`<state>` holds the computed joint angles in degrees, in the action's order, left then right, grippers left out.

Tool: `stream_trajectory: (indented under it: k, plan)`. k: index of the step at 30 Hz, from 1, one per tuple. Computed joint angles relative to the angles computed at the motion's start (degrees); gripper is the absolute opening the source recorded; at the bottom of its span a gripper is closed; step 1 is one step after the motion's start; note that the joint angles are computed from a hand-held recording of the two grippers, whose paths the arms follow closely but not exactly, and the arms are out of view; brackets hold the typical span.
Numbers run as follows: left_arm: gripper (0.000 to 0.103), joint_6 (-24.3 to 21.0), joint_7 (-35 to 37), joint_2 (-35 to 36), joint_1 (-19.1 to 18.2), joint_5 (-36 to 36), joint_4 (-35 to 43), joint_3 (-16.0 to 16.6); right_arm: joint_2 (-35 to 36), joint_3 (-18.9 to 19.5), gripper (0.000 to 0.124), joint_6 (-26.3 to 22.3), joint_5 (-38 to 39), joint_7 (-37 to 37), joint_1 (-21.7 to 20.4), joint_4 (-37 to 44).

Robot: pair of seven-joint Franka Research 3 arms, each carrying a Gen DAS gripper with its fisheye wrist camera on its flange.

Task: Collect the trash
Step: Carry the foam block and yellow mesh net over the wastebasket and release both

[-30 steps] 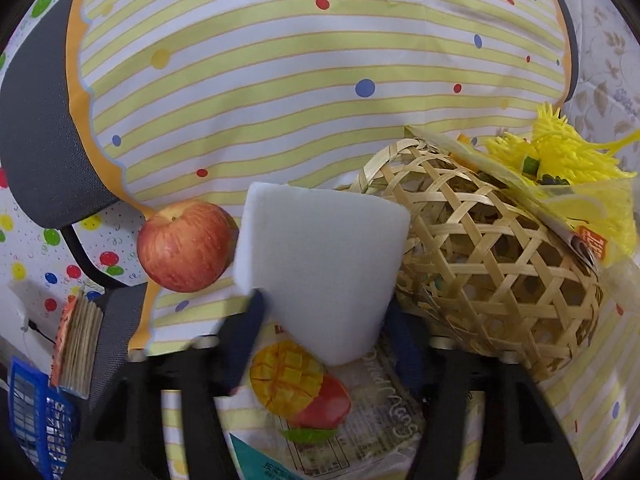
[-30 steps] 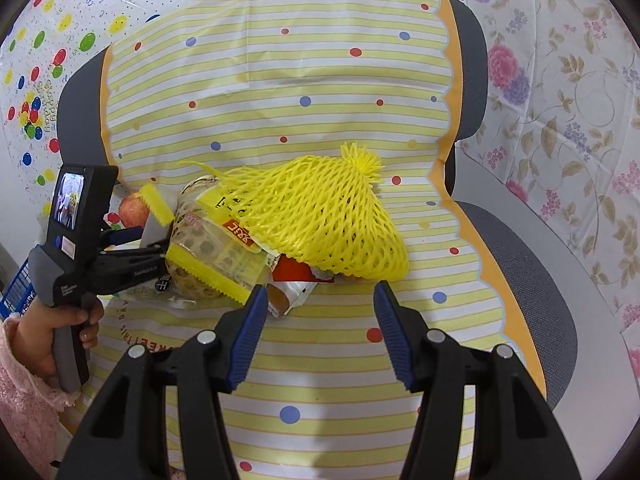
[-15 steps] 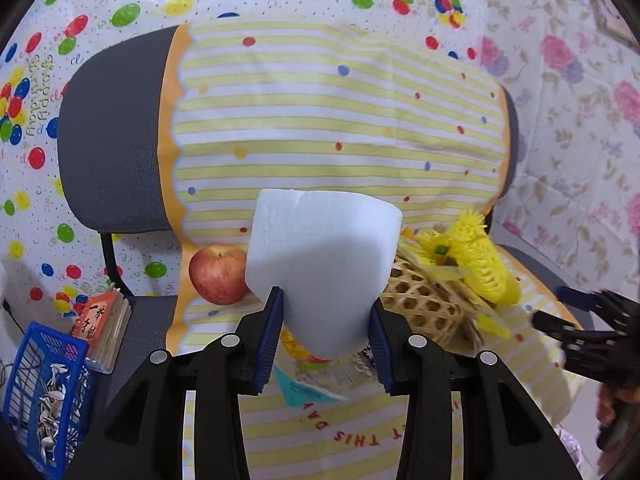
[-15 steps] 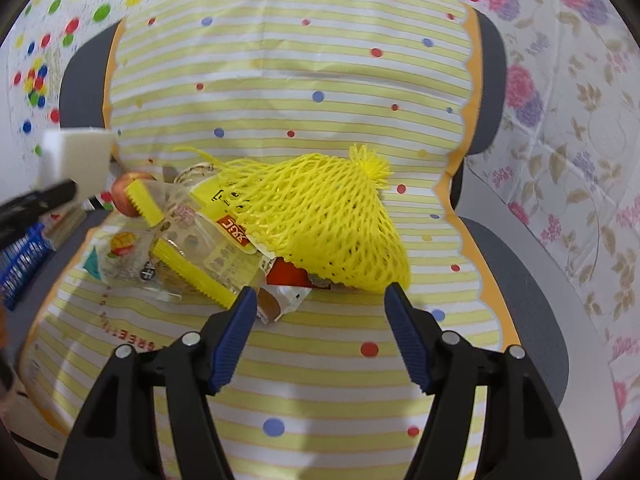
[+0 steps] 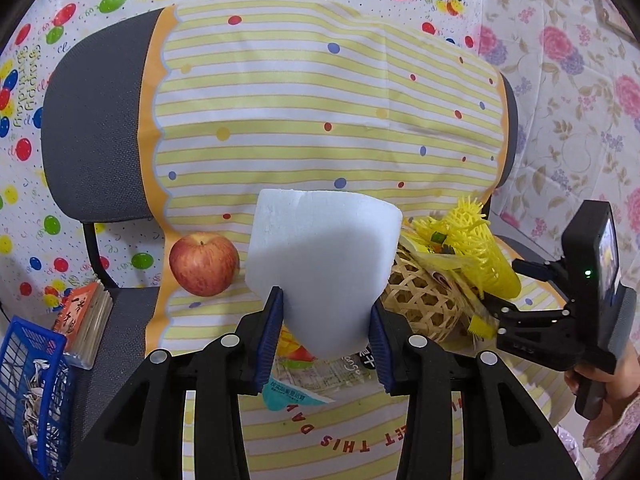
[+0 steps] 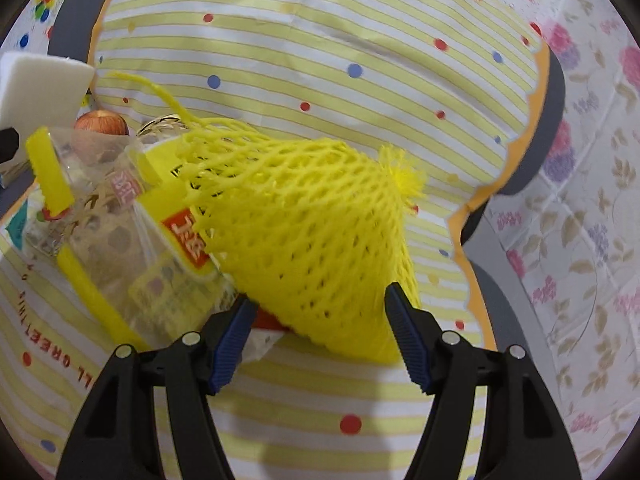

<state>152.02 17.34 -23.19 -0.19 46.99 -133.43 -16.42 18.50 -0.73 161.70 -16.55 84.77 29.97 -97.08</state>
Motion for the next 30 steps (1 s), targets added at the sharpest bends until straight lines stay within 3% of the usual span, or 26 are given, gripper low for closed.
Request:
stream_trajectory:
  k: [3,5,8,13,16,25,30]
  plan:
    - [0.042,-0.8,-0.2,0.1,0.2,0.7,0.4,-0.4,0.8,-2.4,0.060,2.0,-4.1,3.1,2.0,0.8]
    - [0.042,-0.8,-0.4,-0.2,0.1,1.0,0.4,-0.3,0.2,-2.3,0.026,3.8,-3.8,3.8,1.5,0.2]
    - [0.042,-0.8,-0.8,-1.6,0.1,1.5,0.0,-0.4,-2.1,1.5,0.015,7.2,4.9,1.8,-3.0,-1.5]
    - [0.042,0.0,-0.7,-4.4,-0.1,1.7,-0.9,-1.0,-9.1,11.2,0.012,9.4,31.4,-10.0,-13.5,-5.9]
    - [0.042,1.2,-1.0,-5.6,-0.5,1.1,-1.5,-1.6,-13.2,11.6,0.012,5.8,41.8,-15.8,-14.8,-8.0]
    - [0.042,6.6,-0.5,-8.4,-3.8,-2.8,-4.8,-4.2,-27.8,6.6,0.013,3.6,52.2,-22.1,-8.9,-24.3]
    - [0.042,7.4,0.2,-7.7,-5.0,-2.9,-4.8,-7.7,-35.7,7.0,0.013,8.1,48.5,-17.6,-8.7,-34.9]
